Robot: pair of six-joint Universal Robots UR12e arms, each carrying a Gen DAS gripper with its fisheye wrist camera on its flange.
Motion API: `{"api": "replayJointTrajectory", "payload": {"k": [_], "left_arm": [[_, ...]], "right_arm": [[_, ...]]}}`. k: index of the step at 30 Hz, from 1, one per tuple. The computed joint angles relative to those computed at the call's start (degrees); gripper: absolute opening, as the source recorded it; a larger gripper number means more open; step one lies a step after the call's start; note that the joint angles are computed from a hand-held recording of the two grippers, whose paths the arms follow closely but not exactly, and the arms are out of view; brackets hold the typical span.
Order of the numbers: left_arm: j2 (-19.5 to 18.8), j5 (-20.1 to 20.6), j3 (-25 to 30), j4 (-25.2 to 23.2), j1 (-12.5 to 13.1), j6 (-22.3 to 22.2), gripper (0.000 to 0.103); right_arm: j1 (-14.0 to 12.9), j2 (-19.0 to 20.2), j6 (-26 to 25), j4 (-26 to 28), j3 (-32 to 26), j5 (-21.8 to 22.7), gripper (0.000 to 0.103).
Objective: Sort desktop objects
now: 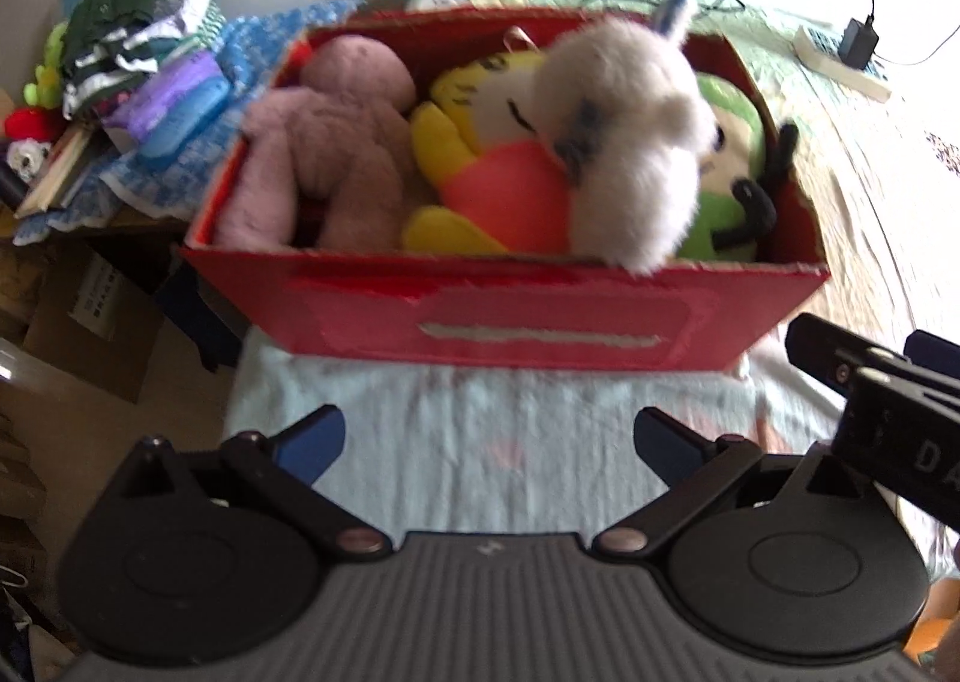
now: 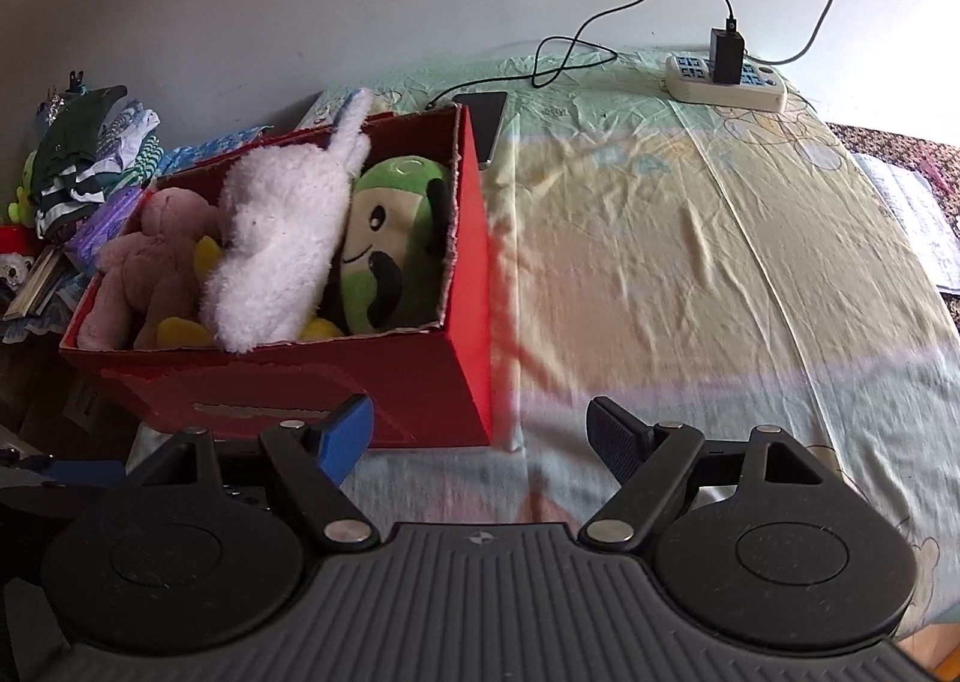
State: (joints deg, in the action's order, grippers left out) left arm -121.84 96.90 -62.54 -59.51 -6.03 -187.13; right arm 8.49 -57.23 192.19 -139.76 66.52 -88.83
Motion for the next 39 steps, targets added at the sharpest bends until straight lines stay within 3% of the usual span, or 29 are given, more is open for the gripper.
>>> {"api": "replayJointTrajectory", "payload": {"k": [4,11,15,22,27,29,34,39], "left_arm": [[0.2,0.8,0.4,1.0,0.6,0.9,0.102],[-2.5,3.3,6.9,-2.7,1.5,2.8,0.102],[-3.7,6.4,9.8,-2.3,1.5,4.8,0.102],[-6.4,6.6,16.6,-3.9,2.7,6.3,0.102],[-8.1,7.6,20.8,-4.1,3.0,7.2,0.102],[-8.8,7.7,22.4,-4.4,3.1,7.2,0.102],[-10.0,6.5,24.1,-4.9,3.4,6.9,0.102],[-11.0,4.8,24.7,-7.5,3.6,6.5,0.102]], "right_arm": [[0.5,0.1,-0.2,-0.5,-1.1,0.2,0.081],[1.1,1.6,0.9,1.2,-5.3,1.2,0.082],[2.1,3.3,0.5,3.1,-9.5,-1.2,0.087],[2.6,6.3,3.2,6.0,-16.3,-1.3,0.090],[2.0,8.6,6.3,12.1,-22.3,4.4,0.093],[2.1,9.6,6.1,12.9,-24.5,4.1,0.093],[2.0,11.6,7.2,14.7,-28.9,5.7,0.093],[2.2,12.8,7.1,16.1,-30.2,4.5,0.093]]}}
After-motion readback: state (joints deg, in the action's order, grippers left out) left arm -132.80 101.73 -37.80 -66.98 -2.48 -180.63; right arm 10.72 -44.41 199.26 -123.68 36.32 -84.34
